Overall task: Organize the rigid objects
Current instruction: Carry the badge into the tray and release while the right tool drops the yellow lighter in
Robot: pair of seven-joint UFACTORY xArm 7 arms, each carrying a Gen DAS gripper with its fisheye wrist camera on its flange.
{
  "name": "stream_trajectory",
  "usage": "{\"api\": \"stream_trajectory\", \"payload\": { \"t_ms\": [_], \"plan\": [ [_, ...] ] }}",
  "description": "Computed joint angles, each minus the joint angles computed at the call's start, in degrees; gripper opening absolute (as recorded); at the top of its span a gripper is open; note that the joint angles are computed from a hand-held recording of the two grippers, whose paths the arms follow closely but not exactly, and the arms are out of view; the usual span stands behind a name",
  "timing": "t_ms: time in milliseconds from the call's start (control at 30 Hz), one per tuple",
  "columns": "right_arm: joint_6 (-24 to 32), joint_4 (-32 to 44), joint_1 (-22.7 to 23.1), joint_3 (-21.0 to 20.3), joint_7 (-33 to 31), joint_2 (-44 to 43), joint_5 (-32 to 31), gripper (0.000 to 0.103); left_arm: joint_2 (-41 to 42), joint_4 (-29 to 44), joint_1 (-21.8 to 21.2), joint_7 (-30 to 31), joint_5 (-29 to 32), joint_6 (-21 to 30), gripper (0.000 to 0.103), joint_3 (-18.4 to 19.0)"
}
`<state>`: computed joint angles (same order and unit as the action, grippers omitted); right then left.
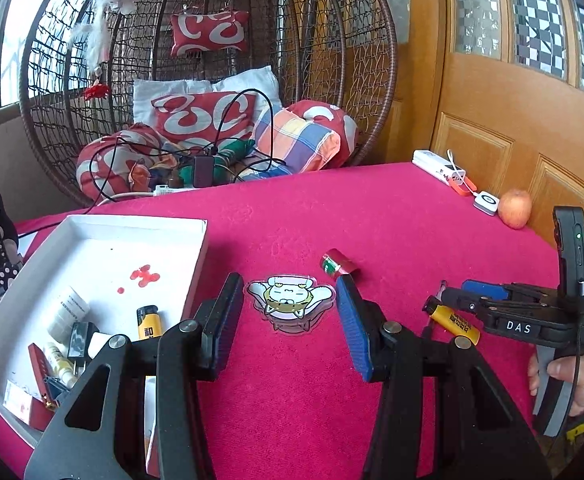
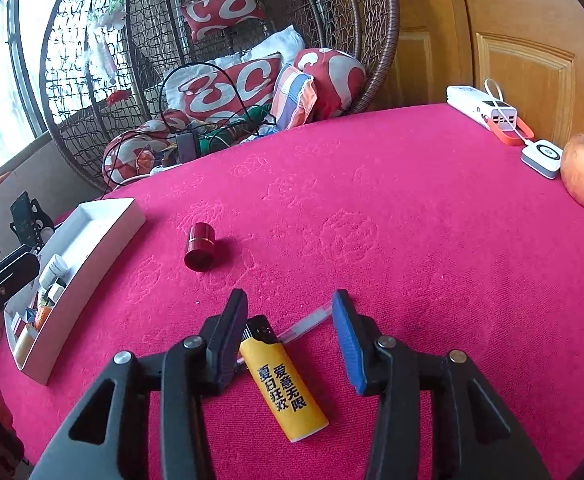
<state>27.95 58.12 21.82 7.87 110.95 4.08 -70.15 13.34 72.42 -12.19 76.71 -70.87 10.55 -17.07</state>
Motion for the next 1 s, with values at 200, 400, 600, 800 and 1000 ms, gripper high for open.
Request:
{"api": "stream_trajectory", "payload": {
  "t_ms": [200, 400, 600, 800, 1000],
  "plan": [
    [-1.4, 2.2, 1.3, 0.3, -14.3, 3.3, 9.2, 0.05, -0.5, -0.9, -0.3, 0.3, 0.1, -0.1, 0.047, -0.3],
    [3.2, 4.0, 5.1, -0.9, -16.1, 3.7, 8.3, 0.023, -2.1, -1.2, -0.5, 6.9, -6.3, -2.7, 0.047, -0.5],
    [6.6, 3.8, 5.3, 1.3, -7.2, -1.3, -1.2, 0.023, -3.1, -1.0, -1.8, 10.4, -10.6, -2.0, 0.047, 1.8],
    [10.4, 8.7, 6.0, 3.8, -6.8, -0.7, -4.8, 0.023, -3.8, -1.3, -2.2, 11.2, -12.1, -0.7, 0.047, 3.4],
    [13.0, 15.0, 7.7, 3.3, -10.1, 3.5, -3.1, 0.023, -3.9, -0.3, -1.3, 12.5, -15.2, 0.3, 0.047, 5.4]
  ]
}}
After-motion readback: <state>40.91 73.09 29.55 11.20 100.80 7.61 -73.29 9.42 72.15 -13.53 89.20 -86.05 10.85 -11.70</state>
